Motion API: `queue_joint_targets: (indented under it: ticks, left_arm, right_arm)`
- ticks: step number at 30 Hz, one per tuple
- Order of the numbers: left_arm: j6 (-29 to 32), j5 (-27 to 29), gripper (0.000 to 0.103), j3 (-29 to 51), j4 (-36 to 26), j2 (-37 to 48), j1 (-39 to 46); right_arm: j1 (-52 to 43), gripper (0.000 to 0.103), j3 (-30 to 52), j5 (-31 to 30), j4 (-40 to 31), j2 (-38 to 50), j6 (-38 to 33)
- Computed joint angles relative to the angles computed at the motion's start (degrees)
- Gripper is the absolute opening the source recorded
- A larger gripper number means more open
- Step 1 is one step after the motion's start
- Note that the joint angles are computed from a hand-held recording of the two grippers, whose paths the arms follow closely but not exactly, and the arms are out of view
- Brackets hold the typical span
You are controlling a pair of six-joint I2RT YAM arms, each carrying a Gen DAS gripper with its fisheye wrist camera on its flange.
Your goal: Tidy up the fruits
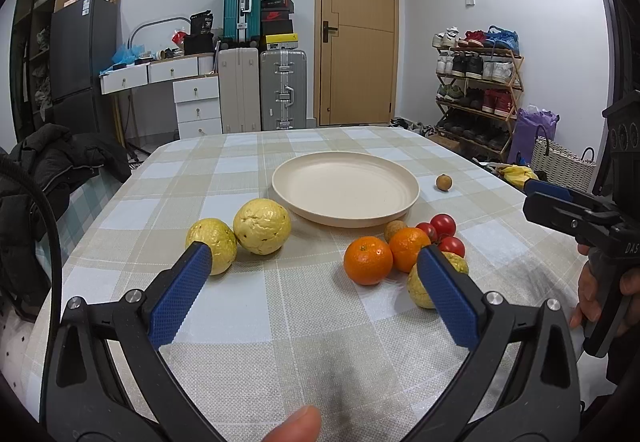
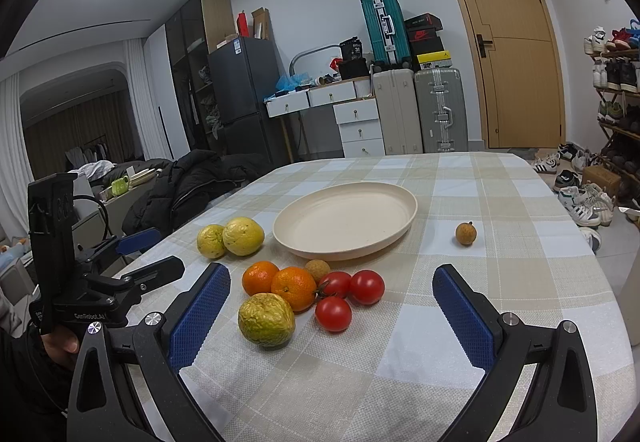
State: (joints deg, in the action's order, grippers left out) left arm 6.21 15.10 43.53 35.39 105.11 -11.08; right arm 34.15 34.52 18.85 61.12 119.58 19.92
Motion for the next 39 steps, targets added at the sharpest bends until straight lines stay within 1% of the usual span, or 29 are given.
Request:
queue_joint_targets:
  ticks: [21,39]
  left_arm:
    - [-0.41,-0.17,0.102,-0.27,0.20,-0.23,0.06]
    - [-0.26,0.37,0.102,-0.32,-0.03,-0.70,0.47]
  right_arm:
    - [0.14,0.103,-0.27,0.16,-0.32,-0.57,0.09]
    - [-1.44,0.103,-0.59,-0.99,0.67,-0.27,-0.39]
